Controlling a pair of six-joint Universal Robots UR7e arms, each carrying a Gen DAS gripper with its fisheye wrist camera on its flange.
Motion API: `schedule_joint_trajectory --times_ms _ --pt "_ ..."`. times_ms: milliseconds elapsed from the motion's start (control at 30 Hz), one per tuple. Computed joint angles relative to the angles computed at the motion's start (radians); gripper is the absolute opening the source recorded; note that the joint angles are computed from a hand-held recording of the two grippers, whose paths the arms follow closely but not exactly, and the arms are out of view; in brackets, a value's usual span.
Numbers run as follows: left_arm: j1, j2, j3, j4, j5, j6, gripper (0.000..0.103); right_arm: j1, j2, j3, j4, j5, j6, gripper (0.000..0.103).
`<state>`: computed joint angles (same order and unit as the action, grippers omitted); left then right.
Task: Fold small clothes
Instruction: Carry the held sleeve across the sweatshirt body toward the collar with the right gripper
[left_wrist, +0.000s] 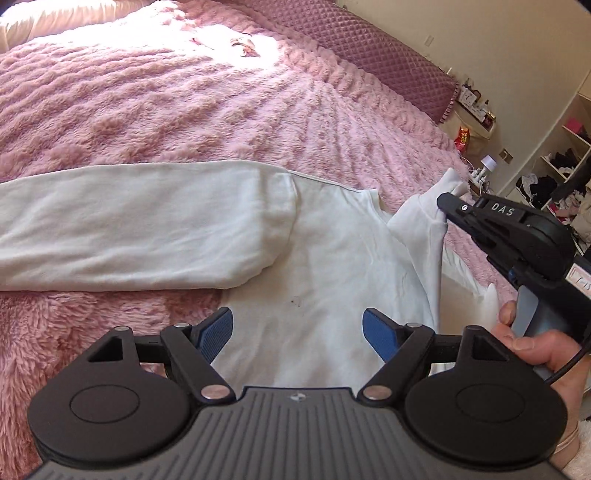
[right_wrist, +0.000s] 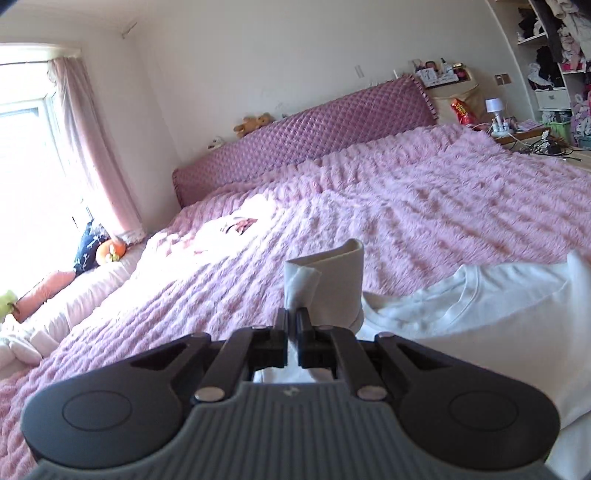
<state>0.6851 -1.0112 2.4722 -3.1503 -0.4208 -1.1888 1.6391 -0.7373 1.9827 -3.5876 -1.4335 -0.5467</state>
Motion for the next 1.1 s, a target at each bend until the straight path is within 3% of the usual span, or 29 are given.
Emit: schedule_joint_trajectory --times_ms 100,167,200,233,300,400,533,633,700,933,1000,1033,1067,1100 --pt "0.014 -0.014 0.048 -0.038 0.005 -0.044 0.094 0.001 0.074 0.000 0.024 -0.047 -0.059 0.000" --pt "0.024 0.009 0.067 -0.137 -0.001 -0.014 0.094 -0.018 0.087 0.002 0.080 -0.059 -0.086 0.007" --pt "0.031 0.019 0.065 -0.175 -0.002 0.009 0.094 -0.021 0.086 -0.001 0.122 -0.067 -0.082 0.016" --pt "0.036 0.029 0.064 -0.204 -0.002 0.028 0.094 -0.025 0.075 -0.015 0.205 -0.081 -0.074 0.031" --pt "0.046 0.046 0.046 -0.234 -0.002 0.071 0.094 -0.040 0.046 -0.005 0.248 -0.063 -0.066 0.031" --pt "0.073 0.116 -0.007 -0.385 -0.009 0.246 0.094 -0.063 -0.028 0.019 0.261 -0.026 -0.103 0.032" --pt "0.157 0.184 -0.113 -0.523 -0.102 0.466 0.094 -0.098 -0.130 0.024 0.250 -0.086 -0.217 0.035" --pt "0.224 0.207 -0.179 -0.495 -0.189 0.477 0.092 -0.142 -0.162 0.026 0.153 -0.136 -0.372 0.037" --pt "0.249 0.217 -0.204 -0.471 -0.222 0.458 0.091 -0.172 -0.183 0.014 0.137 -0.158 -0.422 0.039" --pt "0.307 0.304 -0.276 -0.605 -0.230 0.457 0.087 -0.259 -0.234 -0.007 0.175 -0.201 -0.416 0.041" --pt "0.311 0.319 -0.292 -0.630 -0.214 0.459 0.076 -0.274 -0.235 -0.007 0.171 -0.206 -0.404 0.041" --pt "0.310 0.328 -0.297 -0.652 -0.204 0.463 0.056 -0.279 -0.232 -0.007 0.162 -0.209 -0.405 0.042" --pt "0.312 0.338 -0.304 -0.684 -0.205 0.471 0.029 -0.281 -0.225 -0.009 0.152 -0.216 -0.412 0.042" --pt "0.316 0.342 -0.304 -0.713 -0.219 0.478 0.018 -0.284 -0.219 -0.008 0.140 -0.222 -0.420 0.044"
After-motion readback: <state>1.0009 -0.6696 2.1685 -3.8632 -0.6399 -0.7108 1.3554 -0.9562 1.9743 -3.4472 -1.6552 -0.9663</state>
